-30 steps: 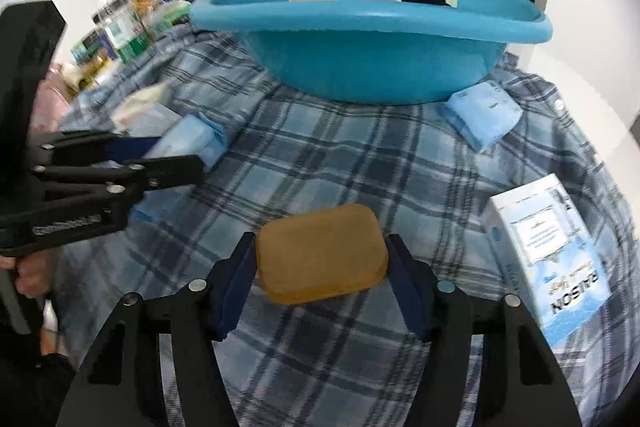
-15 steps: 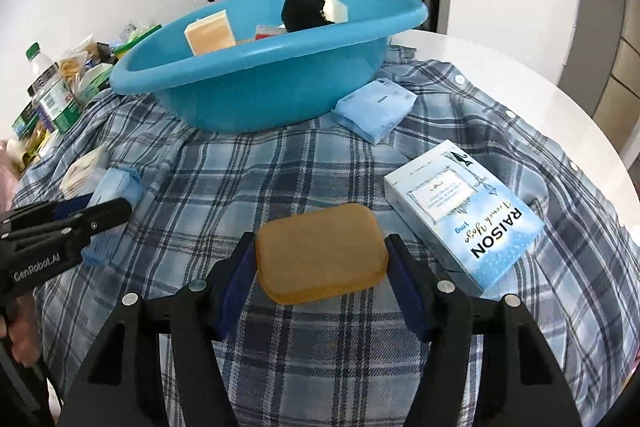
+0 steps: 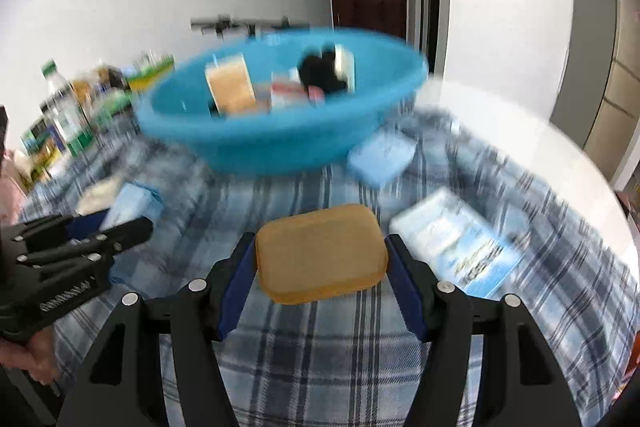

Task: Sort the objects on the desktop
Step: 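Lift the wipes pack with the left gripper while the right gripper grasps the orange soap box, then carry the wipes pack and soap box above the blue basin with both grippers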

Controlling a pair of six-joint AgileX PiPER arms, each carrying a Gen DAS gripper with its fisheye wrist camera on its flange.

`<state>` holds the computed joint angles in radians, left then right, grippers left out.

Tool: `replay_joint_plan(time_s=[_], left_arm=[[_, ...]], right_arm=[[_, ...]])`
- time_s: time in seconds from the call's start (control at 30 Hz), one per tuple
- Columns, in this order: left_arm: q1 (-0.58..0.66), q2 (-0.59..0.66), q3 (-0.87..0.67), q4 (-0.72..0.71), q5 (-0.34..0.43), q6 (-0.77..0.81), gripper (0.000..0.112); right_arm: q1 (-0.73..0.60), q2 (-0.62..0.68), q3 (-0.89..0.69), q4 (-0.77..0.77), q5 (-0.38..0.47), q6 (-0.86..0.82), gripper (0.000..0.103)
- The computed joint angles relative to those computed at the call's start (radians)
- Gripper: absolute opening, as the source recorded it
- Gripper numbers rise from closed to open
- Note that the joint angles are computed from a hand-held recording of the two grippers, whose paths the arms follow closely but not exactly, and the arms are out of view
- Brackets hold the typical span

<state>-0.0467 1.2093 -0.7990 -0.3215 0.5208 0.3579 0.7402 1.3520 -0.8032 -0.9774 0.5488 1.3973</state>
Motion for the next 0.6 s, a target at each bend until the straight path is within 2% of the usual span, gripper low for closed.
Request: replay_joint_plan(time_s=[0.07,0.1,0.17,0.23,0.3,0.37,0.5,0.57,0.6], left_arm=[[0.0,-0.063,0.039,-0.053,-0.077,0.044,0.041],[-0.013,-0.1,0.066,-0.036,-0.134,0.02,0.041],[-0.015,-0.151,0.097,-0.08,-0.188,0.065,0.041],[0.007,-0.189,0.113,-0.225,-0.193,0.21,0.041],[-0.004,-0.23,0.132,-0.248,-0.224,0.24,0.041],[-0.018,-0.275,0.158,-0.272,-0.269,0.267,0.041],[-0.038,-0.372,0.21,-0.437,-0.358,0.434,0.041],[-0.023,-0.407,0.216,-0.603,-0.349,0.611,0.041],[-0.021,-0.42,0.217,-0.641,-0.342,0.655,0.041]], right_arm=[[0.067,-0.038,0.029,-0.2,0.054,0.178,0.062],[0.121,-0.051,0.043,-0.3,0.123,0.267,0.062],[0.182,-0.062,0.066,-0.424,0.2,0.382,0.062],[0.218,-0.084,0.086,-0.491,0.239,0.462,0.062],[0.242,-0.102,0.104,-0.546,0.271,0.526,0.062],[0.293,-0.118,0.123,-0.603,0.356,0.59,0.062],[0.4,-0.134,0.153,-0.69,0.538,0.655,0.062],[0.438,-0.124,0.138,-0.692,0.605,0.634,0.062],[0.453,-0.118,0.13,-0.69,0.631,0.627,0.062]])
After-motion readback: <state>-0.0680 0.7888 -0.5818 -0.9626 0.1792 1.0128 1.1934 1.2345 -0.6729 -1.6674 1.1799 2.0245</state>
